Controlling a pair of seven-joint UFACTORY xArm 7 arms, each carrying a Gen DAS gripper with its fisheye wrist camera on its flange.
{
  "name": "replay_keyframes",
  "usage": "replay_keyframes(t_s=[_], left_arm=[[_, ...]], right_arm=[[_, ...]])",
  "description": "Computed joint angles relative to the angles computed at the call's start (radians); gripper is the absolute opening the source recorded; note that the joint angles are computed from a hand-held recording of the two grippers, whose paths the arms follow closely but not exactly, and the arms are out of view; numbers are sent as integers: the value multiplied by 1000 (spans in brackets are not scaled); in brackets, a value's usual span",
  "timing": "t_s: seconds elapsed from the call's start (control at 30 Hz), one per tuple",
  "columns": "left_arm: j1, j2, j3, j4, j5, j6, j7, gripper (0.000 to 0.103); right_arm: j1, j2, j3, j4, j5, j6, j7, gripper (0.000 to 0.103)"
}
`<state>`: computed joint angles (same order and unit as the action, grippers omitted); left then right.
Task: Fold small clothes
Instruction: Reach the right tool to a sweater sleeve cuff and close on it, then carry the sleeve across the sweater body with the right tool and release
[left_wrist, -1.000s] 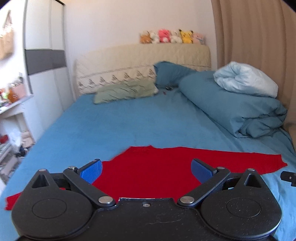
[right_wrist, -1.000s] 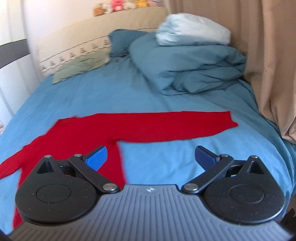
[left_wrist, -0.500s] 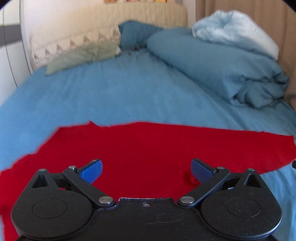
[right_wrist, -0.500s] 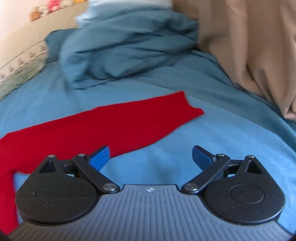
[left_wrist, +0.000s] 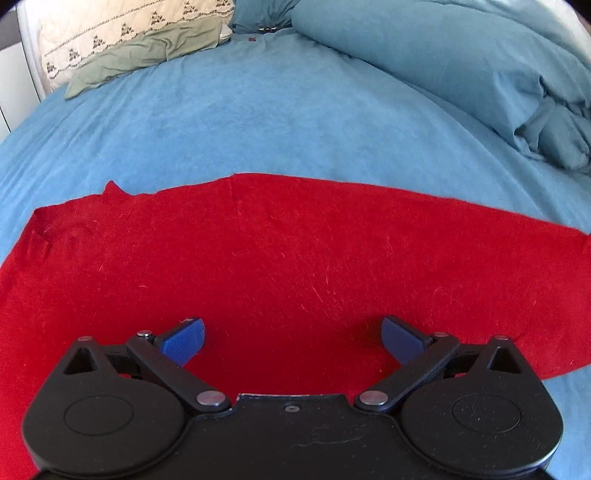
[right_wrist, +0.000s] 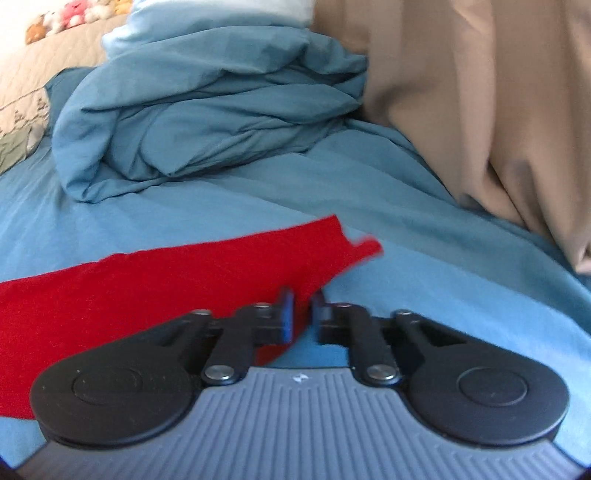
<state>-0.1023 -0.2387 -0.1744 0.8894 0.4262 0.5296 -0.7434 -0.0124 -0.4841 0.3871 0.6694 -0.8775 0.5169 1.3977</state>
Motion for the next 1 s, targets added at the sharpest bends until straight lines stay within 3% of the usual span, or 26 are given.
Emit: replay_keyframes(t_s=[0.13,0.23,0.33,0.47,0.57,0.67,0.83,1.0], left_arm=[[22,-52,12,-9,14,-2,13,103],[61,-174,8,-63,56,22,33,103],[99,-318,43,-140,29,28,86,103],[149,-515,136,-246,-52,62,199,103],[233,-674,177,-328,-52,84,262,103],[311,-751,248,-385,-58,88,341,103],[386,-816,323,-441,-129,141,428,103],[441,-838,308,-499,-190,127,467,103]], right_arm=[[34,12,-14,69,46,-17,-59,20],[69,50,-5,170,110,-32,-103,20],[92,150,40,318,134,-80,-90,20],[138,395,159,603,-29,-107,52,20],[273,641,225,845,-275,-77,144,20],[456,889,236,1052,-384,-79,92,20],[668,1166,233,1238,-336,-55,-93,20],[763,1225,176,1252,-317,-55,-208,22]])
